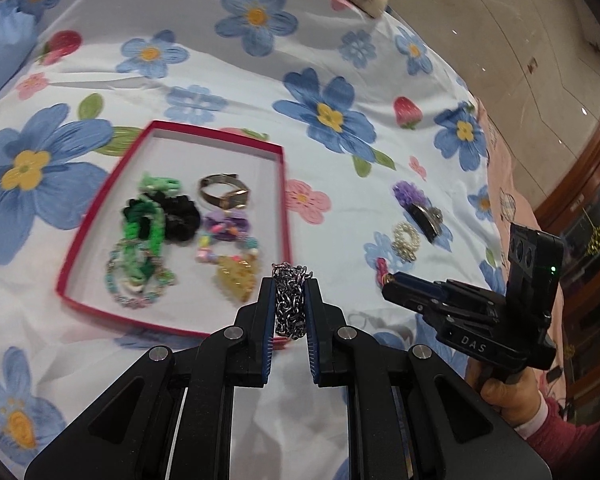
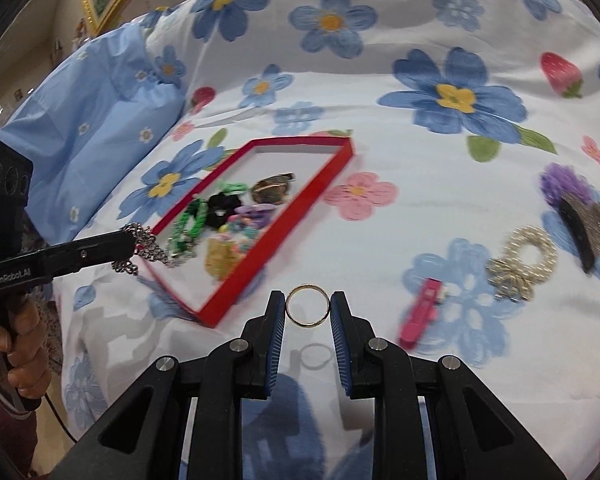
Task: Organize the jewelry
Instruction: 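Carry the chain bracelet and gold ring into the tray and open both tools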
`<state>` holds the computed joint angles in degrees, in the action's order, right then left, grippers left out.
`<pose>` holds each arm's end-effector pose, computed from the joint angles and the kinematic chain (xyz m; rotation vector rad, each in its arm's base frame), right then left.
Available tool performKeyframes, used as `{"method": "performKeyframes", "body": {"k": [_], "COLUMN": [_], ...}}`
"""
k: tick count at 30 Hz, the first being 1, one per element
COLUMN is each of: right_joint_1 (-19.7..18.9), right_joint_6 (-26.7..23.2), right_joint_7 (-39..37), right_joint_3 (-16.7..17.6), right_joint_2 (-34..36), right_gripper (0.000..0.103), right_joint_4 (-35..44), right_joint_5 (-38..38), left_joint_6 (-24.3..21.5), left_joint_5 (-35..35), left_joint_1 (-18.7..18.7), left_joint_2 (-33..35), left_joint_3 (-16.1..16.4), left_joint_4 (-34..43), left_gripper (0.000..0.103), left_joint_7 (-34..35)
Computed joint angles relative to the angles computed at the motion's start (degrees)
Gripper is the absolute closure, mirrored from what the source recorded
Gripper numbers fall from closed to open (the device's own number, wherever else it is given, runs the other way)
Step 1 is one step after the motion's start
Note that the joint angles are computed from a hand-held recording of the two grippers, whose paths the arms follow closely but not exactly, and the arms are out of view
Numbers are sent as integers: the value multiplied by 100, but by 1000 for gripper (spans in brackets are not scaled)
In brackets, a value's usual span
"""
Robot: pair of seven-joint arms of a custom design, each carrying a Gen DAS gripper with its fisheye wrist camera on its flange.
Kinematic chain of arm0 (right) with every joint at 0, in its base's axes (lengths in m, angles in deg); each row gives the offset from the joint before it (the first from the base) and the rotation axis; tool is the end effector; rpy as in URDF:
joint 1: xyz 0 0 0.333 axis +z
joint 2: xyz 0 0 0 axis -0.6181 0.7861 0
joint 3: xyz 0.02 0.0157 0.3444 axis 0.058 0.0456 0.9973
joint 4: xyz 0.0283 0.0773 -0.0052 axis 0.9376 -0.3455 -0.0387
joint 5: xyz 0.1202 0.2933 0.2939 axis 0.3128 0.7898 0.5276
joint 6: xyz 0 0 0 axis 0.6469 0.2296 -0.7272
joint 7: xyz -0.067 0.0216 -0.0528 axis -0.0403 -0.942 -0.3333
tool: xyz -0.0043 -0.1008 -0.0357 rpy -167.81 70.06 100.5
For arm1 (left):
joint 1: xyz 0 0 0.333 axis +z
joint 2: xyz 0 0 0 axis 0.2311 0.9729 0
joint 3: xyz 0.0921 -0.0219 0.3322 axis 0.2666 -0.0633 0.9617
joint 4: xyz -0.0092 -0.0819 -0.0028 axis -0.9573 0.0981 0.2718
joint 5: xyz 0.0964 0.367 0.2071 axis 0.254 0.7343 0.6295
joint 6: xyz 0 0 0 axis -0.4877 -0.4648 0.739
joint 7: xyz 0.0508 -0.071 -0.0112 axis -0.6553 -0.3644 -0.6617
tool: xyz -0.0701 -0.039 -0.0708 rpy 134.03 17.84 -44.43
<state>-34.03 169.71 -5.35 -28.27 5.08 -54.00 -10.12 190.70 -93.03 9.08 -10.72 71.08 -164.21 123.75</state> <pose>0.6746 0.0733 0.4830 -1.9862 1.3161 -0.2641 0.6409 -0.1494 0.5092 -1.9261 1.9653 -1.2001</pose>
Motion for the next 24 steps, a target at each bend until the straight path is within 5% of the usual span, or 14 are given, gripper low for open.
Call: {"method": "performKeyframes", "body": {"k": [24], "right_joint_1": [413], "right_joint_6": [-743], "right_joint_7": [193], "right_joint_3": [343], "right_joint_2": [720], "right_gripper": [80], "right_joint_4": [881], "right_joint_5": [-677], "left_joint_6": [11], "left_joint_5": [-147], "left_joint_1": [383], "left_joint_2": [171], "left_joint_3": [166], "left_joint_4": [-46], "left_gripper": [91], "left_joint_7": [-67]}}
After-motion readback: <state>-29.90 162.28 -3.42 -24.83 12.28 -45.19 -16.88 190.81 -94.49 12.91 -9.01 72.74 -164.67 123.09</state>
